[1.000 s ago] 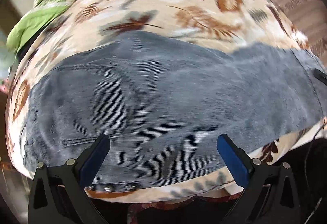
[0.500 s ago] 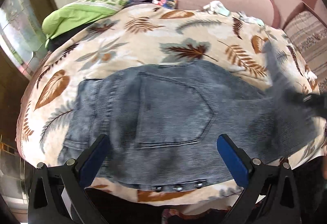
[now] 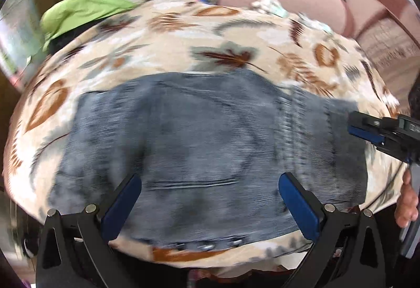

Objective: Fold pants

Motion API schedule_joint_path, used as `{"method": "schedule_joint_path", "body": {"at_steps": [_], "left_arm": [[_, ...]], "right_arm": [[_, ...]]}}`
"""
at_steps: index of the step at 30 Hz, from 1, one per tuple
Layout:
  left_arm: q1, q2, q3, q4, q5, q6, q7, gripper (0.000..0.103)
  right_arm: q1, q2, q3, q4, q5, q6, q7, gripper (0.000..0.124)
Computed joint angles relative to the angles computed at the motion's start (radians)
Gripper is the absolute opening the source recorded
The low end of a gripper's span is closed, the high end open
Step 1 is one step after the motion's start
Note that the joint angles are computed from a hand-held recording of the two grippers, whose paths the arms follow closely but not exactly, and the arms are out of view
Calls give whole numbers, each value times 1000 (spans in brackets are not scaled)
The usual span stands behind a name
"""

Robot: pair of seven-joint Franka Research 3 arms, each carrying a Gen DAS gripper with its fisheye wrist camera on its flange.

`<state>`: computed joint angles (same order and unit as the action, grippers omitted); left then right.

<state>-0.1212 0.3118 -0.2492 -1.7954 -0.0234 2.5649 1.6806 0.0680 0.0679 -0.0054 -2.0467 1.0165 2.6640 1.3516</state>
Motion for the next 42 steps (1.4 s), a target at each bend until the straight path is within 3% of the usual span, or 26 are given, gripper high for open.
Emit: {"method": "schedule_joint_path", "body": {"at_steps": [1,3,6,8,10,12,15,17,18,19,24,27,30,36,42], "left_arm": [[-7,15,-8,10,-1,-6,5,103],[-15,63,-36,49,-23,-43,42,103],[-103,133,15,116,120,-131,-45,103],[-104,123,11,91,146,-90,-47,103],[-86,119,-5,102,126,-113,-23,103],[-63,102,-13,96,90,-117,-15,103],[-36,41,9,32,85,-52,-32,103],[-7,8,24,4,68,-31,-48,103],[8,-4,32,-2,55,-28,-57,103],[23,-14,43,-5,49,-26,-70,103],[76,-3,119,45,113,-42,-188,103],[143,53,100,126,43,-107,-135,103],[126,74,141,149,134,-112,-220,103],[100,-24,199,11,347,74,-397,103],[63,-81,251,-33,670,166,-630,103]], "right_arm": [[9,4,-23,-17,-26,-5,38,36],[-29,30,-10,-30,89,-60,-20,36],[-77,30,8,-70,346,-89,-163,36],[-59,23,-15,-65,279,-104,-119,36],[-48,5,-16,-63,200,-76,-87,36],[-40,-8,-11,-52,228,-53,-131,37],[-27,17,-6,-14,240,-71,-151,37],[-15,57,-5,6,106,-98,-49,54],[-13,72,0,9,85,-94,-49,55],[-7,65,13,-6,111,-39,-97,55],[0,53,17,-11,18,-31,-83,56],[-6,47,21,-22,75,-35,-127,56],[-7,50,26,-29,148,-25,-202,56],[0,31,21,-55,183,-13,-258,56],[8,34,19,-51,135,-2,-228,56]]}}
